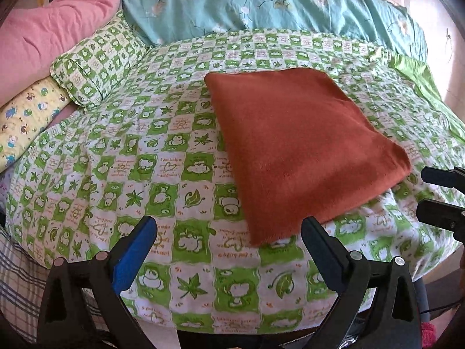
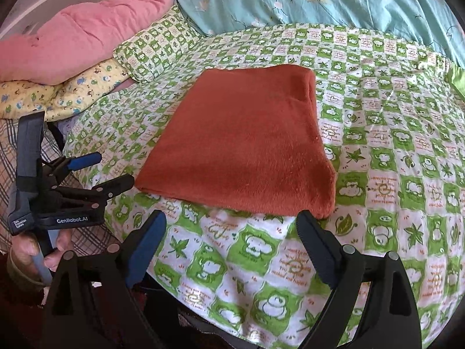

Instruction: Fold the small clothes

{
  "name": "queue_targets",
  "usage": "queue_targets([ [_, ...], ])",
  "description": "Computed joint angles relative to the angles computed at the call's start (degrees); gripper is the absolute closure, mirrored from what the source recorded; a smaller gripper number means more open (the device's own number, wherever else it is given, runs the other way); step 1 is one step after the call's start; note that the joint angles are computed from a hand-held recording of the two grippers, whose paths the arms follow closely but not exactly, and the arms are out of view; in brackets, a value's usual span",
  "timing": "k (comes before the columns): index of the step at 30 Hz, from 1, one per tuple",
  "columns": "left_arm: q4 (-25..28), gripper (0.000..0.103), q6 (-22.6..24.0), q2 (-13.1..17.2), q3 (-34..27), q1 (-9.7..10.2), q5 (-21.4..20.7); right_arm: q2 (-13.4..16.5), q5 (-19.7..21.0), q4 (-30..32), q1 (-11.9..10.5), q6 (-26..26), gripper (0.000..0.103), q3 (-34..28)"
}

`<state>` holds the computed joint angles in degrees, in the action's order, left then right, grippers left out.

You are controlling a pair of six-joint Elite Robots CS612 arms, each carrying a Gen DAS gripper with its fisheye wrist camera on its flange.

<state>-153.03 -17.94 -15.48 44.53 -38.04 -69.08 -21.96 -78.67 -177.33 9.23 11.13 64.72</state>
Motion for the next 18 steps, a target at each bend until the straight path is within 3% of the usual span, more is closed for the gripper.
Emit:
queue_targets([
  [18,5.5,0.003,-0.9,3.6,-8.2,0.36,-2.6,2.6,2.1,3.4,-0.9,0.4,0.012,-5.6],
])
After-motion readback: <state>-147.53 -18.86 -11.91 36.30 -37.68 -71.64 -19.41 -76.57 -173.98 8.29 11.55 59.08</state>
